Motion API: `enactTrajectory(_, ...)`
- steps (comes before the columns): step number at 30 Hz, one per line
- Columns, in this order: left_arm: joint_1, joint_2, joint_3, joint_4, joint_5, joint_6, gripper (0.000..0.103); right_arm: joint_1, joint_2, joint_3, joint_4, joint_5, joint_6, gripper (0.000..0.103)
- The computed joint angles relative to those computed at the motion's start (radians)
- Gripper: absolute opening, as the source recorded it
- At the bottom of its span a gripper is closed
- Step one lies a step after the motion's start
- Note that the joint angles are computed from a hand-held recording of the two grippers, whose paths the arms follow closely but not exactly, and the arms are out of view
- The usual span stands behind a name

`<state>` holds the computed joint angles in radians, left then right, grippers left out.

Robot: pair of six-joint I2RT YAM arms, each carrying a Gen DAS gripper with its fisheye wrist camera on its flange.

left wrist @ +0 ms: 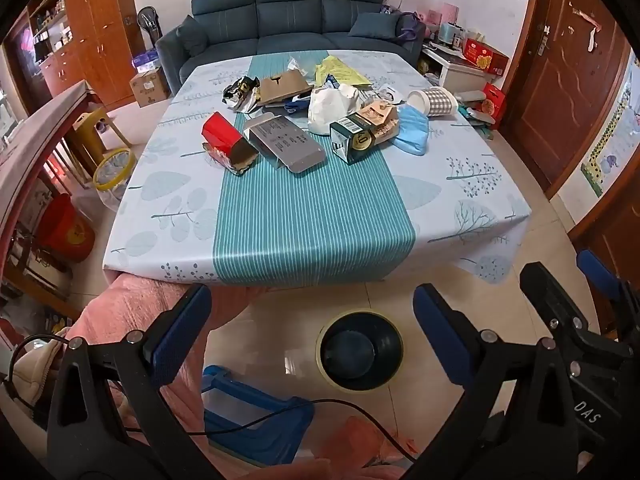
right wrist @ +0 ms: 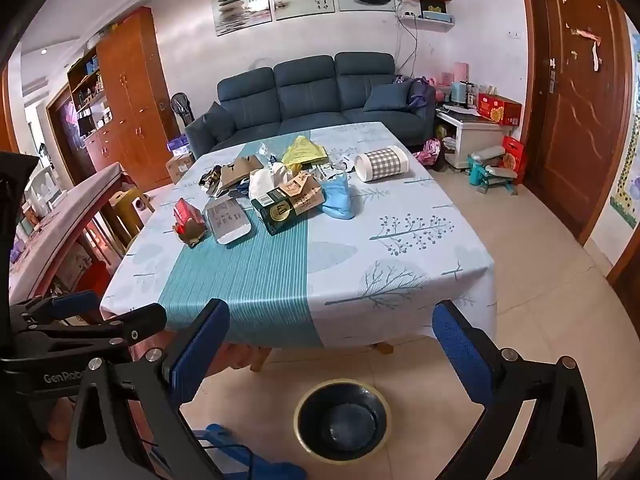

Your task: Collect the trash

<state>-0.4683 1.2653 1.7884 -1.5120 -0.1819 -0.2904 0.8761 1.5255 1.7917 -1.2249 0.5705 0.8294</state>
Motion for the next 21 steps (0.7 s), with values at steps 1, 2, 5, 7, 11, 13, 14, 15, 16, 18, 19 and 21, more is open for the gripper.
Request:
enactTrajectory(1, 0.000, 0.001, 0.000, 0.001, -0.001, 0.001, 0.100, -0.001, 0.001, -0.001, 0.001, 0.000, -0.001, 0.102)
enactTrajectory(2, 0.002, 0.003, 0.000, 0.001, -0.001, 0.002, 0.100, -0.003, 0.001, -0.003, 0.003, -0.001, -0.003, 0.102)
enactTrajectory(5, -0.004, -0.012, -0.016, 0.019, -0.009, 0.000, 0.100, -0.007, -0.001, -0.012, 0.014, -0.006, -0.007, 0.102)
enactTrajectory(7, -0.006, -0.011, -0.016, 0.019, -0.013, -0.001, 0.100, -0.012, -0.002, -0.018, 0.020, -0.013, -0.009, 0.102)
enactTrajectory(11, -0.010, -0.007, -0.016, 0.018, -0.019, -0.006, 0.100, -0.013, 0.003, -0.011, 0.015, -0.015, -0.006, 0.102)
enactTrajectory(13, 0.023, 0.006, 0.021, 0.007, 0.005, 0.021, 0.100, -0.012, 0.004, -0.010, 0.016, -0.014, -0.006, 0.102)
enactTrajectory(14, 0.025, 0.008, 0.026, 0.006, 0.006, 0.023, 0.100, -0.012, 0.006, -0.008, 0.014, -0.014, -0.005, 0.102)
enactTrajectory(15, 0.027, 0.011, 0.031, 0.005, 0.008, 0.024, 0.100, -0.012, 0.006, -0.008, 0.016, -0.014, -0.006, 0.102)
enactTrajectory(16, 0.023, 0.002, 0.014, 0.012, 0.007, 0.021, 0.100, -0.012, 0.008, -0.006, 0.015, -0.014, -0.006, 0.102)
enactTrajectory(18, 0.030, 0.006, 0.019, 0.013, 0.013, 0.027, 0.099, -0.013, 0.008, -0.008, 0.017, -0.014, -0.007, 0.102)
enactTrajectory(19, 0.020, 0.001, 0.013, 0.012, 0.006, 0.018, 0.099, -0.014, 0.007, -0.008, 0.017, -0.015, -0.006, 0.102)
enactTrajectory(21, 0.028, 0.009, 0.023, 0.011, 0.013, 0.024, 0.098, -0.014, 0.006, -0.011, 0.021, -0.014, -0.007, 0.102)
